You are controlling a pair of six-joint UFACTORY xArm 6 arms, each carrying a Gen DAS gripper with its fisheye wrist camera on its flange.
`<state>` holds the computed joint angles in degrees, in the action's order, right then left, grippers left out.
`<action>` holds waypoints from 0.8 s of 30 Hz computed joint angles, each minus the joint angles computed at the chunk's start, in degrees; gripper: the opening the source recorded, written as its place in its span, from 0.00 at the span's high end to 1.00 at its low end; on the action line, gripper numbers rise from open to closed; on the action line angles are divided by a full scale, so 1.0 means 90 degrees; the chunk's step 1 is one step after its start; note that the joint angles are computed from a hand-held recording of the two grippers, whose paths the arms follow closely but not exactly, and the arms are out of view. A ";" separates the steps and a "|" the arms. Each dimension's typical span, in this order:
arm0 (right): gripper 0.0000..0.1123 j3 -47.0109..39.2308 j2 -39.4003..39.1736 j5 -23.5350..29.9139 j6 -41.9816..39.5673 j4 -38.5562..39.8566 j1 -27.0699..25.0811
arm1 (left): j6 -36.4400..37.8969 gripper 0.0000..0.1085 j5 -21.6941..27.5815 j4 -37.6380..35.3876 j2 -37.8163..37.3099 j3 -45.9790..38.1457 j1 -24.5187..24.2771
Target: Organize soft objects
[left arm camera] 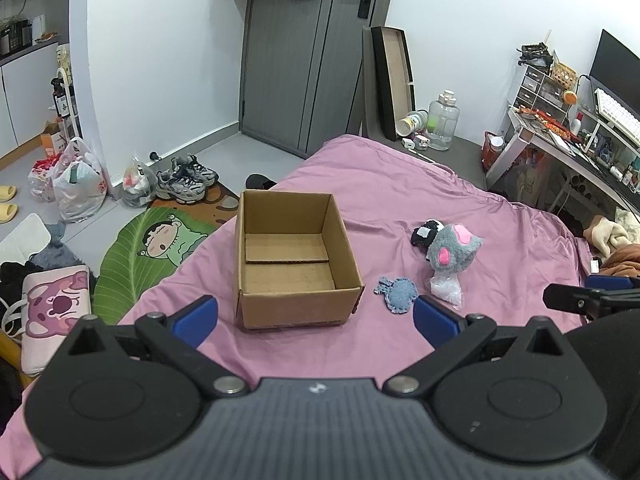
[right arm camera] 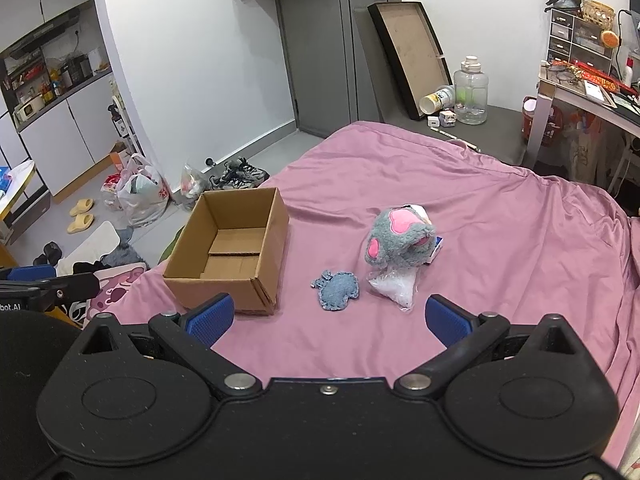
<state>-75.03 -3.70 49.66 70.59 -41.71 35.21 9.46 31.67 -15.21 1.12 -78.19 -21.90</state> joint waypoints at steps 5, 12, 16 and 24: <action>0.08 0.0012 -0.0003 -0.0008 0.0037 -0.0003 -0.0002 | -0.0019 0.05 0.0034 0.0056 0.0009 -0.0053 0.0009; 0.08 0.0006 -0.0012 0.0008 0.0053 -0.0020 0.0010 | -0.0018 0.05 0.0027 0.0049 0.0004 -0.0045 0.0008; 0.08 -0.0015 0.0000 0.0019 0.0055 -0.0016 0.0014 | -0.0019 0.05 0.0023 0.0046 0.0000 -0.0038 0.0007; 0.08 -0.0089 0.0047 0.0037 0.0018 -0.0097 0.0039 | -0.0047 0.05 -0.0019 0.0182 -0.0030 -0.0025 0.0009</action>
<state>-75.83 -3.28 49.99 70.75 -42.58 35.57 9.03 31.49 -13.58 0.85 -78.42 -21.83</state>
